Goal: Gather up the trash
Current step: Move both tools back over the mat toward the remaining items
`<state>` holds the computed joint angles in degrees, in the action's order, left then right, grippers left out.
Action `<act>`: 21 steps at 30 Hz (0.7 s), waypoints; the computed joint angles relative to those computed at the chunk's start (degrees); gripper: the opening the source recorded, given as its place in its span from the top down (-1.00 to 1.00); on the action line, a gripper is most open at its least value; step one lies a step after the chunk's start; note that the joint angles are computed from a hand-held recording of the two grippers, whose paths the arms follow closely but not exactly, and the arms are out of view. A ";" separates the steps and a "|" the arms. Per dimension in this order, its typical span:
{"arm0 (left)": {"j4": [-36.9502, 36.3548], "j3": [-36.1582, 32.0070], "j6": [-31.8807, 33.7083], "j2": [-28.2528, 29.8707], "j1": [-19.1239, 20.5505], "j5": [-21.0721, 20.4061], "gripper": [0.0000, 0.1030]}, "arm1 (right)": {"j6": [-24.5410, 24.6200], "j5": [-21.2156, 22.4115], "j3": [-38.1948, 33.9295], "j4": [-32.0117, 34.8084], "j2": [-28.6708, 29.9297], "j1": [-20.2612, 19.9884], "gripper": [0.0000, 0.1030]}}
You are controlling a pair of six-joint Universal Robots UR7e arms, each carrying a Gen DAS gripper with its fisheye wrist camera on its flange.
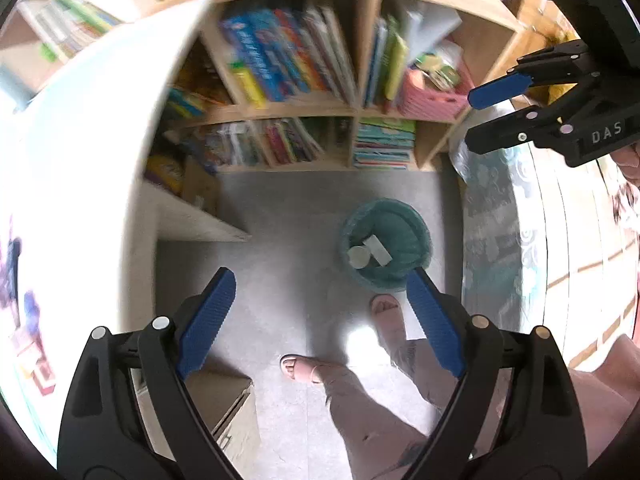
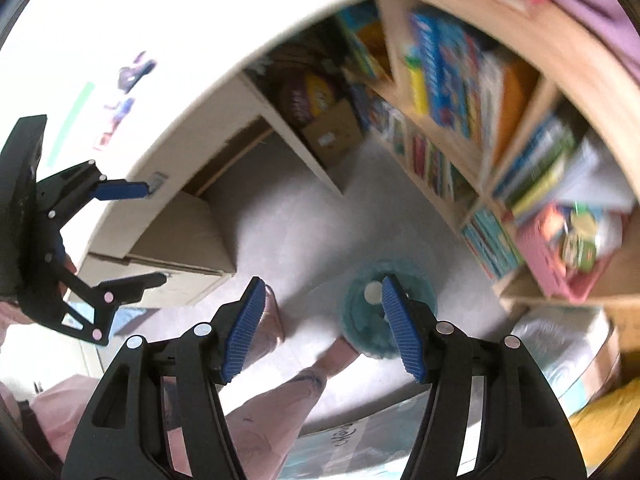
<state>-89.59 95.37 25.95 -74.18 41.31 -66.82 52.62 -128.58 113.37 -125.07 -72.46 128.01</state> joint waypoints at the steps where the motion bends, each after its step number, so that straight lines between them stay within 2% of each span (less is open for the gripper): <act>1: 0.15 -0.77 -0.26 -0.09 0.16 0.42 -0.65 | -1.35 0.12 -1.95 0.77 0.98 0.19 -0.19; 8: 0.97 -8.94 -2.47 0.50 2.83 4.33 -0.65 | -11.90 1.84 -16.21 4.88 10.07 0.59 -0.19; 14: 1.95 -16.75 -2.68 2.58 6.93 8.85 -0.65 | -23.75 3.25 -31.35 5.80 20.67 -0.46 -0.22; 16: 2.40 -19.80 -2.35 3.72 8.52 9.51 -0.67 | -26.95 3.48 -36.15 6.19 23.89 -0.88 -0.30; 21: 2.92 -27.31 -1.52 6.97 12.33 12.87 -0.67 | -34.05 4.32 -49.78 8.14 33.04 -1.79 -0.31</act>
<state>-86.67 68.06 24.43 -67.22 53.64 -53.95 18.57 -124.26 63.60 -116.93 -39.42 126.22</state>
